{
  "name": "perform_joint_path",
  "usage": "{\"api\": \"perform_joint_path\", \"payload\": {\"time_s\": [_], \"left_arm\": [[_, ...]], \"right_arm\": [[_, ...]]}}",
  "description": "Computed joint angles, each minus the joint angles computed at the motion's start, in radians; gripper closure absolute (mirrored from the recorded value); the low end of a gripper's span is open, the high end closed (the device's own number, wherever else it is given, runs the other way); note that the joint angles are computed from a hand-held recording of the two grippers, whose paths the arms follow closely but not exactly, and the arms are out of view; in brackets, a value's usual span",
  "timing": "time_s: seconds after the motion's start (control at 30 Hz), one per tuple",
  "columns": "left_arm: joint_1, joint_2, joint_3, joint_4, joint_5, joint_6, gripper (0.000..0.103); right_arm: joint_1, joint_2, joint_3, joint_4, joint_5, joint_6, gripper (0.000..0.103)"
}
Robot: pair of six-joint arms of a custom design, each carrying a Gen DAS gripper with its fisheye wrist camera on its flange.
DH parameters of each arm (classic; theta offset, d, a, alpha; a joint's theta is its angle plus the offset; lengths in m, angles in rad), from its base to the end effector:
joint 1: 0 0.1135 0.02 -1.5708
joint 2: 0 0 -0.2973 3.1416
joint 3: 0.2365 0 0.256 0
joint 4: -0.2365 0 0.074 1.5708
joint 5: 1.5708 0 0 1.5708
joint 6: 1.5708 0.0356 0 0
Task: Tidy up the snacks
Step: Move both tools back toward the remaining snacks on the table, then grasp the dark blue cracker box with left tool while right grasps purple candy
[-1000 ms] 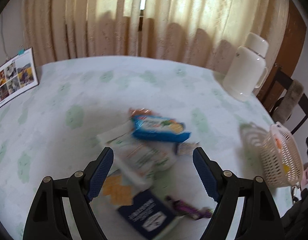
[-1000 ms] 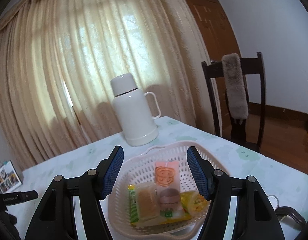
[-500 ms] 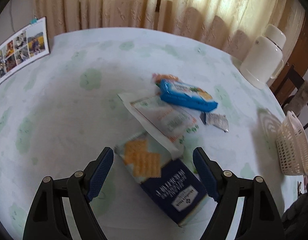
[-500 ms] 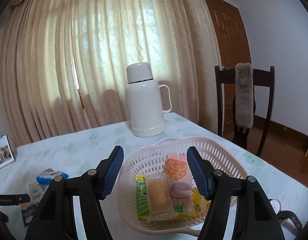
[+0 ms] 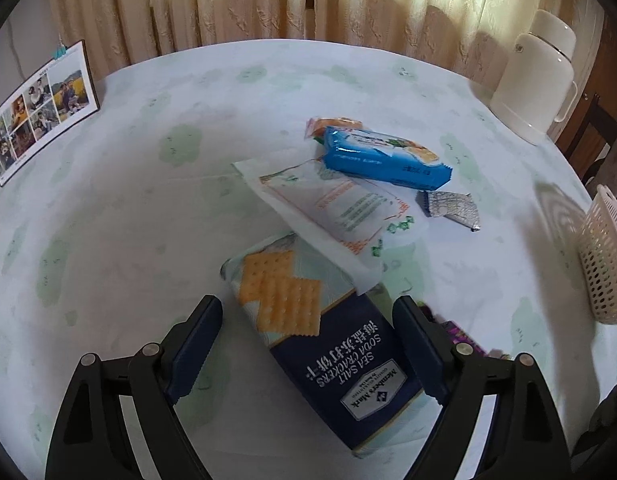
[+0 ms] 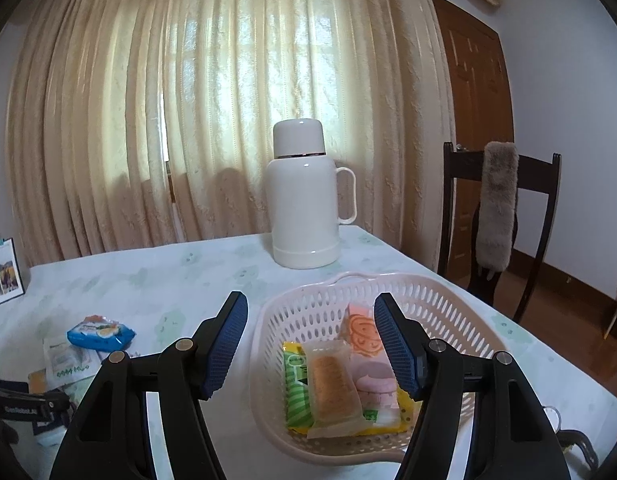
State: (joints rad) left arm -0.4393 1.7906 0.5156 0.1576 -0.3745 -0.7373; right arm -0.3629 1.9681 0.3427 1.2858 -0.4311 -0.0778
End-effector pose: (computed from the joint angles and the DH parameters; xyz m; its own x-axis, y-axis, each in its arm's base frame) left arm 0.2424 -0.0995 0.0868 -0.7709 -0.3291 -0.5453 -0.3613 0.9311 -0.0510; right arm 0.2686 -0.0861 0.1004 -0.3069 0.0410 -0.9509 -0.0699 0.9954 0.0655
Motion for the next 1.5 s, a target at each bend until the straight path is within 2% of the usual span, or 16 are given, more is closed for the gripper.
{"api": "perform_joint_path", "payload": {"time_s": [0.27,0.37,0.4,0.47,0.53,0.7,0.8,0.87,0.97,1.07,1.2,1.27,1.37,1.5], "left_arm": [[0.035,-0.061,-0.093,0.04,0.004,0.021,0.018],[0.055,-0.076,-0.122,0.068,0.024,0.034,0.022],[0.056,-0.079,-0.128,0.075,0.024,0.038,0.024],[0.059,-0.083,-0.139,0.092,0.015,0.049,0.036],[0.06,-0.084,-0.146,0.102,0.0,0.057,0.054],[0.095,-0.111,-0.196,0.174,0.025,0.085,0.057],[0.107,-0.131,-0.209,0.181,0.012,0.086,0.057],[0.109,-0.16,-0.224,0.183,-0.006,0.085,0.057],[0.116,-0.204,-0.246,0.188,-0.028,0.088,0.057],[0.116,-0.242,-0.263,0.188,-0.051,0.09,0.057],[0.119,-0.28,-0.282,0.195,-0.057,0.094,0.057],[0.119,-0.295,-0.289,0.199,-0.051,0.098,0.057],[0.111,-0.309,-0.295,0.202,-0.047,0.1,0.057],[0.102,-0.33,-0.303,0.203,-0.042,0.101,0.057]], "right_arm": [[0.026,0.015,-0.017,0.043,0.034,-0.025,0.036],[0.041,0.024,-0.03,0.073,0.05,-0.042,0.036],[0.045,0.025,-0.032,0.076,0.056,-0.047,0.036],[0.049,0.027,-0.039,0.093,0.065,-0.051,0.036],[0.05,0.026,-0.045,0.101,0.073,-0.051,0.036],[0.056,-0.051,-0.083,0.019,0.013,-0.07,0.036],[0.062,-0.13,-0.116,-0.077,-0.092,-0.097,0.036],[0.087,-0.178,-0.107,-0.202,-0.148,-0.151,0.036],[0.146,-0.213,-0.037,-0.504,-0.238,-0.266,0.036],[0.208,-0.189,0.017,-0.676,-0.252,-0.345,0.036],[0.313,-0.153,0.038,-0.758,-0.175,-0.412,0.038],[0.347,-0.133,0.049,-0.793,-0.157,-0.431,0.049],[0.385,-0.108,0.08,-0.851,-0.131,-0.449,0.06],[0.415,-0.086,0.096,-0.848,-0.1,-0.444,0.065]]}}
